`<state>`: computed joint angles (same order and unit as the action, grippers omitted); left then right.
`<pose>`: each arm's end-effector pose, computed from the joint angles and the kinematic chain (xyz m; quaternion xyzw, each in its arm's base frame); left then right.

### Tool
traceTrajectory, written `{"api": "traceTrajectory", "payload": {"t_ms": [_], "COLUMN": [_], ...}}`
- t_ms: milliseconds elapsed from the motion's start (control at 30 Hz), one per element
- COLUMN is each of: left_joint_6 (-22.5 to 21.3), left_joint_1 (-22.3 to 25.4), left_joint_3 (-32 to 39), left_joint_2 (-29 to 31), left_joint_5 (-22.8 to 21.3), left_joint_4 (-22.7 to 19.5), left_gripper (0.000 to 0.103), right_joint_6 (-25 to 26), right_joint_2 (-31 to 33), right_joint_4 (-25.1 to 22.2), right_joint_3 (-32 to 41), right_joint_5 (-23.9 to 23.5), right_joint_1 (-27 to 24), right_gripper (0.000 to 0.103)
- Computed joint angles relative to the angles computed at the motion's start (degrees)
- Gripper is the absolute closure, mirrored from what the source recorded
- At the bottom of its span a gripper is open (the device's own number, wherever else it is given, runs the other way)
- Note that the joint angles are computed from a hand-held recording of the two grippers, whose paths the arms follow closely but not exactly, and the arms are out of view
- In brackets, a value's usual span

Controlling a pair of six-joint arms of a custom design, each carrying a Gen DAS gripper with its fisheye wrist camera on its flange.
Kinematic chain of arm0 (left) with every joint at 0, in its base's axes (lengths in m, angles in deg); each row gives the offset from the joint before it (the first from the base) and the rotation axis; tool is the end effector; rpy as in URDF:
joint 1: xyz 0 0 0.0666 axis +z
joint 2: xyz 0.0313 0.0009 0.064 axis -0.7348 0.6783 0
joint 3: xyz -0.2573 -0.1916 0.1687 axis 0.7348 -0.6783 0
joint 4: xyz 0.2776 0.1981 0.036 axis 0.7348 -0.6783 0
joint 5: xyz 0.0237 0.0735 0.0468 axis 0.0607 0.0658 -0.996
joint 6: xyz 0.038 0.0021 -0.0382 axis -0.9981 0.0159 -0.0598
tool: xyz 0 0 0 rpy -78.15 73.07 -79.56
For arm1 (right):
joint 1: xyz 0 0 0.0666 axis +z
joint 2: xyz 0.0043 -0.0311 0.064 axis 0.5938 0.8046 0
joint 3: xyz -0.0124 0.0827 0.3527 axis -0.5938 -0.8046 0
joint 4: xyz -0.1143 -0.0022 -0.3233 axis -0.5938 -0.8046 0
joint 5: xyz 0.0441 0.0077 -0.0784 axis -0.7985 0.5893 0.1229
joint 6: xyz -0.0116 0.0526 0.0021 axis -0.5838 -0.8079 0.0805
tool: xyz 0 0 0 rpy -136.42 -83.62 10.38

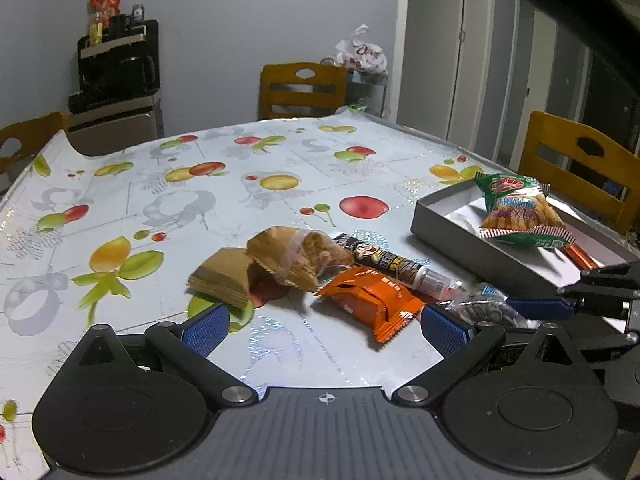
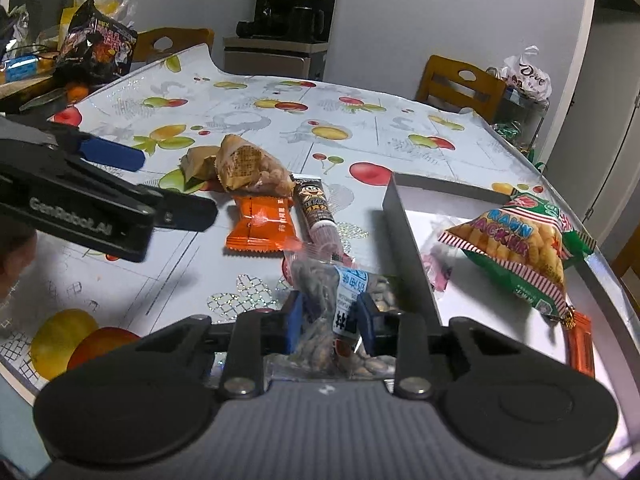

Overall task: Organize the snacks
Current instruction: 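Move both tools back over the snack pile, then close the right gripper on the clear bag of seeds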

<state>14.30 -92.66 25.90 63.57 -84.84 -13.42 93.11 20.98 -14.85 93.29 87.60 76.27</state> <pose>0.2889 -0.2629 0.2387 -0.0360 0.8869 -0.0052 0.4605 0.3527 0.2918 0.2265 -0.3431 0.8371 0.1077 0.4122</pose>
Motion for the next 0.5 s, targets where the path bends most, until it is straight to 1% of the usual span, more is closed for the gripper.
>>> {"api": "traceTrajectory", "payload": {"t_ms": [100, 167, 267, 333, 433, 500], "left_joint_6": [2.8, 4.7, 8.4, 11.3, 13.0, 12.7], "left_joint_1": [0.3, 0.3, 0.3, 0.8, 1.4, 1.6], "left_joint_3": [1.6, 3.0, 5.4, 7.1, 9.4, 11.0], "left_joint_2": [2.3, 4.0, 6.4, 7.9, 9.9, 11.3], "left_joint_5": [0.6, -0.3, -2.4, -2.4, -2.7, -3.2], "left_joint_4": [0.1, -0.3, -2.0, -3.8, -5.5, -6.5], "left_gripper": [0.000, 0.001, 0.002, 0.004, 0.009, 0.010], "right_joint_6": [0.3, 0.3, 0.1, 0.2, 0.7, 0.8], "right_joint_2": [-0.4, -0.9, -1.9, -2.6, -3.3, -3.8], "right_joint_4": [0.0, -0.6, -1.5, -1.7, -1.9, -1.8], "right_joint_3": [-0.4, -0.6, -1.2, -1.9, -2.6, -3.1], "right_joint_5": [-1.1, -2.1, -3.5, -4.4, -6.6, -8.3], "right_joint_1": [-0.2, -0.4, -0.8, -1.0, -1.4, -1.9], "right_gripper": [0.076, 0.076, 0.076, 0.076, 0.076, 0.076]}}
